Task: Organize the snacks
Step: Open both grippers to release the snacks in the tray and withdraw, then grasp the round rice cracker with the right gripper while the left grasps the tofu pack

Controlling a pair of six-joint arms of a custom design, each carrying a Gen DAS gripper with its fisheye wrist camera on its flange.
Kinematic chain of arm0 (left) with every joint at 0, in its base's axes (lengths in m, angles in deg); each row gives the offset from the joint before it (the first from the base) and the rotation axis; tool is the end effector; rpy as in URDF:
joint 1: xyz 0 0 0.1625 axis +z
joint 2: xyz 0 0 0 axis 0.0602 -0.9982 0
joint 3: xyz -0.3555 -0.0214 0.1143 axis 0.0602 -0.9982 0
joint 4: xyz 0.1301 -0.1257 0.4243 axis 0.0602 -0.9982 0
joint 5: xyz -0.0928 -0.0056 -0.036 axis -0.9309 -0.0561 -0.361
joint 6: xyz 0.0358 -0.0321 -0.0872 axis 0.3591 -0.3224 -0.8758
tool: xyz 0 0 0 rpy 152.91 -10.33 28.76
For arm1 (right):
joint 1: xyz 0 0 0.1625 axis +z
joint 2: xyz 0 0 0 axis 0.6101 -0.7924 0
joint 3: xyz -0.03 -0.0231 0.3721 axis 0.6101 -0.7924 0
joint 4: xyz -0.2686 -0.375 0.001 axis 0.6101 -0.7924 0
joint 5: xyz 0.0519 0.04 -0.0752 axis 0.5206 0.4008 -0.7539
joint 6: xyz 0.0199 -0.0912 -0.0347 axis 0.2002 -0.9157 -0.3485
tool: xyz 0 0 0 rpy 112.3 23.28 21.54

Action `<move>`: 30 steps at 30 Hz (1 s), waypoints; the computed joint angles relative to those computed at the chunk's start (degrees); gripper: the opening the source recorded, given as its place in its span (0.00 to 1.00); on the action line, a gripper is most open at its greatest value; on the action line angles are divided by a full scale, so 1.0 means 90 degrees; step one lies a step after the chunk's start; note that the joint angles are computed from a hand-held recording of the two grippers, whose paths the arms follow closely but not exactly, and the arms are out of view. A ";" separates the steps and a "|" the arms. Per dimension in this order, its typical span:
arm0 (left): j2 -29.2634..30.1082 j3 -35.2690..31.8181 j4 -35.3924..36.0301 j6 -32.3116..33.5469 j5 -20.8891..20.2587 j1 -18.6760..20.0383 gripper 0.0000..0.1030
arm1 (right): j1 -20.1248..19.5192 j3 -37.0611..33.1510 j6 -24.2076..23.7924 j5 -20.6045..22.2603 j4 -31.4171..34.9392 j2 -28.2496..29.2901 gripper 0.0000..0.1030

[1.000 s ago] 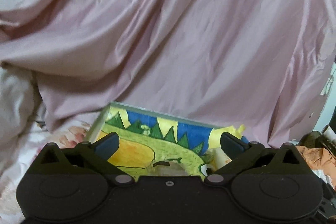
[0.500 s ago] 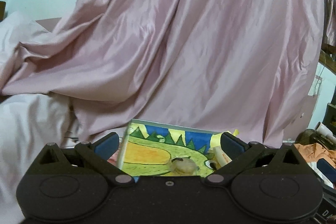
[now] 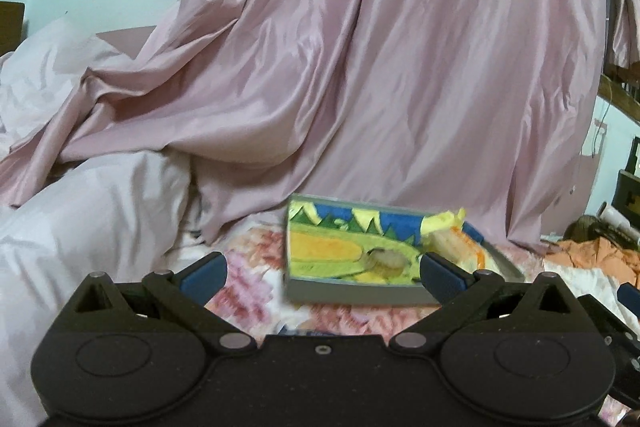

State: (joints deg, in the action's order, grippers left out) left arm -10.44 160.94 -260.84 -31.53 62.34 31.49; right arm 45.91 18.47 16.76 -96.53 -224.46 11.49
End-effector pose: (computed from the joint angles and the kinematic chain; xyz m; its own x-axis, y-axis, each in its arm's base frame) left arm -0.4077 -0.5679 0.1298 -0.7479 -0.3861 -0.5399 0.4788 0.2496 -0.8417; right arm 0.1050 -0.6352 0.3489 -0.7047 -0.5120 0.4913 -0.6246 0.1191 -0.7718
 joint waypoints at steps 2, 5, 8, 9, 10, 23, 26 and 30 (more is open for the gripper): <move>-0.0213 0.0433 0.0240 -0.0413 0.0053 -0.0029 0.99 | -0.0023 0.0218 -0.0150 -0.0012 0.0095 -0.0179 1.00; -0.0704 0.1327 0.1247 -0.1718 0.0011 -0.0022 0.99 | -0.0043 0.0522 -0.0346 -0.0113 0.0262 -0.0439 1.00; -0.1166 0.2097 0.2212 -0.2842 -0.0117 0.0030 0.99 | -0.0044 0.0749 -0.0536 -0.0292 0.0488 -0.0642 1.00; -0.1297 0.2311 0.2484 -0.3139 -0.0163 0.0055 0.99 | -0.0043 0.0817 -0.0585 -0.0354 0.0543 -0.0695 1.00; -0.1437 0.2531 0.2768 -0.3439 -0.0224 0.0085 0.99 | -0.0038 0.0880 -0.0633 -0.0424 0.0623 -0.0752 1.00; -0.2709 0.4070 0.6119 -0.6660 -0.1258 0.0684 0.99 | 0.0191 0.1047 -0.1428 -0.1488 0.1219 -0.0513 1.00; -0.2711 0.4099 0.6111 -0.6628 -0.1499 0.0857 0.99 | 0.0253 0.0951 -0.1384 -0.1815 0.1327 -0.0315 1.00; -0.2741 0.3972 0.6364 -0.6678 -0.1952 0.1114 0.99 | 0.0343 0.0868 -0.1654 -0.2310 0.0978 0.0061 1.00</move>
State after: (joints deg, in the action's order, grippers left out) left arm -35.11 196.69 -203.56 -91.63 44.77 41.51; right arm 49.00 26.28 1.87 -117.32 -215.66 12.04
